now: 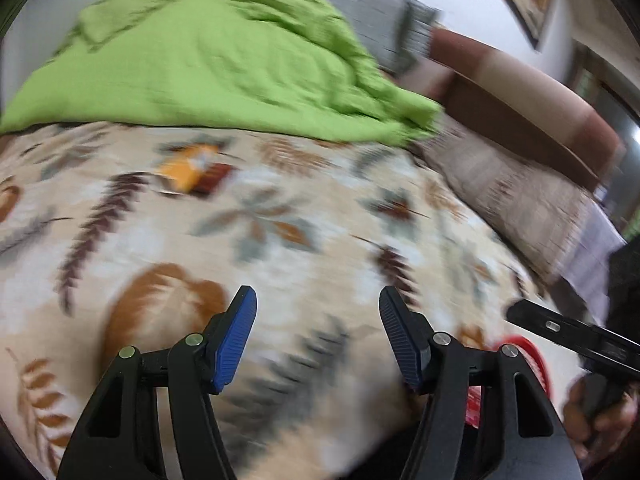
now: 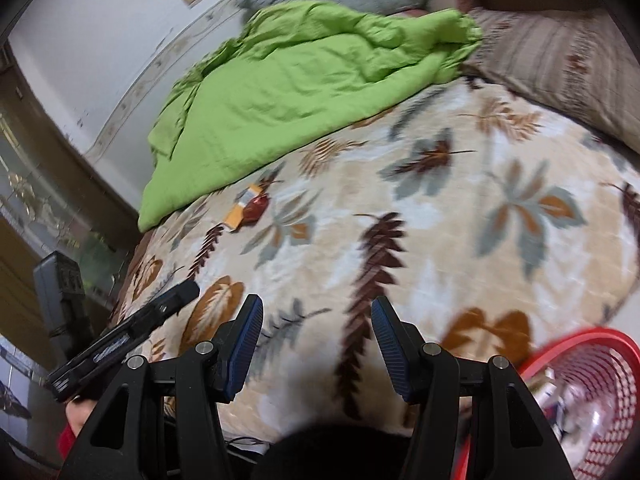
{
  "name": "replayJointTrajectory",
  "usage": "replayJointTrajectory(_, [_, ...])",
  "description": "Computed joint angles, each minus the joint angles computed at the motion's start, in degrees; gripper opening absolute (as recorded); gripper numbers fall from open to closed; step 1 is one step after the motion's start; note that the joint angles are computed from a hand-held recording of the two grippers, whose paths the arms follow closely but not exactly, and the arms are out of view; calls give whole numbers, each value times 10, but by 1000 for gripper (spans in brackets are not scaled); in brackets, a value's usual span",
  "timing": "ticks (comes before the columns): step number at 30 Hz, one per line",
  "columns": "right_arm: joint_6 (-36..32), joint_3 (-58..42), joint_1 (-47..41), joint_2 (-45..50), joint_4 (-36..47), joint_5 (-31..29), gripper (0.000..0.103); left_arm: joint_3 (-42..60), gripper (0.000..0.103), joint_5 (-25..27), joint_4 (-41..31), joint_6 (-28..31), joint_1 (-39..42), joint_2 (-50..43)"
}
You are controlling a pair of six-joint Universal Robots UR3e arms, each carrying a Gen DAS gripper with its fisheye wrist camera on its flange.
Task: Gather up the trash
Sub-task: 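Move both open tools back over the orange box and wrapper, then grasp the orange box with the left tool while the right tool grasps the red wrapper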
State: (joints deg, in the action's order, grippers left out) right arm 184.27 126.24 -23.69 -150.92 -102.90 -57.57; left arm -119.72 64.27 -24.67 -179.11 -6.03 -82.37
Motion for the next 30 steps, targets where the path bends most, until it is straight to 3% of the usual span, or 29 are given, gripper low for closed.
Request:
replayJointTrajectory(2, [82,14,110,120,-169,-58,62,-8,63,27,31,-8,26,-17])
replayJointTrajectory(5, [146,-16,202,287,-314,-107,62,6,63,88,93,-14,47,-80])
replayJointTrajectory(8, [185,-67,249,419,-394,-123,62,19,63,114,136,-13,75,-138])
replayJointTrajectory(11, [218,-162,297,569,-443,-147,62,51,63,95,112,-25,106,-177])
replayJointTrajectory(15, [242,-318,337,737,-452,-163,62,72,63,100,119,-21,119,-195])
replayJointTrajectory(19, [258,-515,356,897,-404,-176,61,69,63,86,119,-25,145,-191])
replayJointTrajectory(27, [300,-923,361,1169,-228,-195,61,78,63,69,102,-36,184,-199])
replayJointTrajectory(30, [318,-992,358,1219,-195,-181,53,81,63,59,99,-41,194,-202])
